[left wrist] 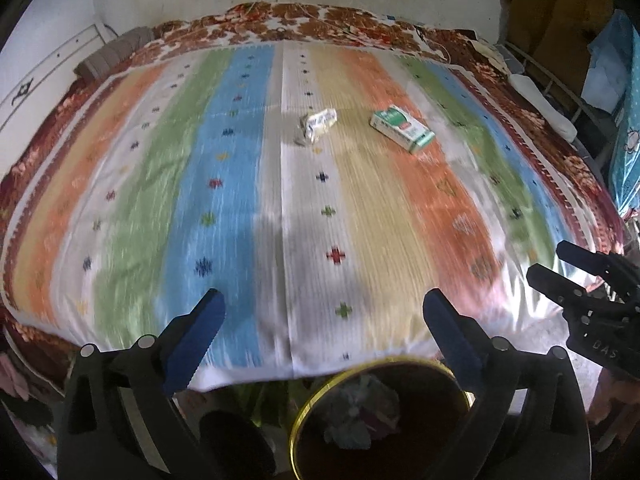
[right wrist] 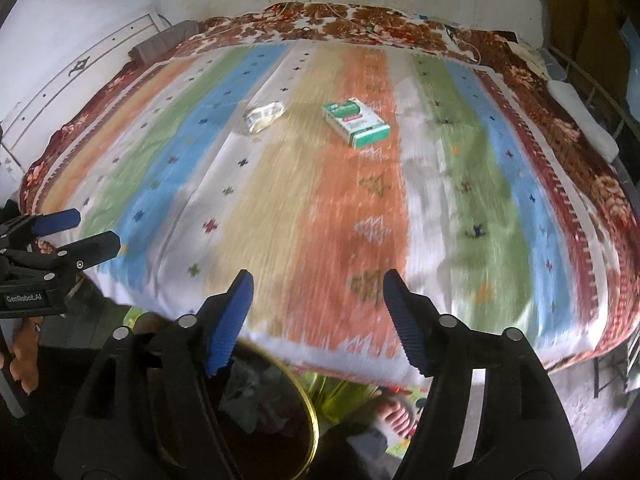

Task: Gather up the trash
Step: 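Move both open grippers toward the foil wrapper and green box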

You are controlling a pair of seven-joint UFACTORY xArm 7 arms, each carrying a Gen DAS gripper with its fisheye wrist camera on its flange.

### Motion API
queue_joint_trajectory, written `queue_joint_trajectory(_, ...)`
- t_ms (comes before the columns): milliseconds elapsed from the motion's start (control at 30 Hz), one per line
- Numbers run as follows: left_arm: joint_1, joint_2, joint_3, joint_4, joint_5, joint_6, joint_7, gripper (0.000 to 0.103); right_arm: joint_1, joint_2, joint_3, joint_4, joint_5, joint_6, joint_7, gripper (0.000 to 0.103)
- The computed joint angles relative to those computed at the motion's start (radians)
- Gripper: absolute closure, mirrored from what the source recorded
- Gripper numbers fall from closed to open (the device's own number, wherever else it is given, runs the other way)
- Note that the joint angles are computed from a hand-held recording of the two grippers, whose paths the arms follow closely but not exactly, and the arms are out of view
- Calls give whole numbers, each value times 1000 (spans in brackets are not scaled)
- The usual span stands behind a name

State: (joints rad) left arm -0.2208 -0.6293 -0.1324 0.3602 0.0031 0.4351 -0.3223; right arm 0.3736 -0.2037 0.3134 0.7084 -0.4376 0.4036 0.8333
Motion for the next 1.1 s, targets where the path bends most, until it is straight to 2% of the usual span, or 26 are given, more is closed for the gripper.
queue_joint_trajectory(233,61,194,-25,113,72,-100,-13,6,-21,118,-41,70,-61,-47,-11,30)
queue_joint_trajectory(433,56,364,13,208,59,-166,20,6,-19,210,-92,135,-167,-112,38,23)
queue_joint_trajectory(567,37,468,50,262,6,-221,86,6,-2,281,-143,191,-216,-134,56,22)
queue_joint_trajectory(700,2,557,92,316,-149,-263,235,6,26,353,-198,253,-268,-155,66,18)
queue_joint_trajectory(833,29,625,78,374,-185,-271,291,6,50,420,-247,314,-273,-170,37,16)
queue_joint_trajectory(967,64,700,51,447,-272,-260,390,6,55,490,-270,378,-214,-188,-55,15)
queue_joint_trajectory(1100,90,775,37,524,-258,-241,401,6,71,562,-295,450,-160,-186,-148,14)
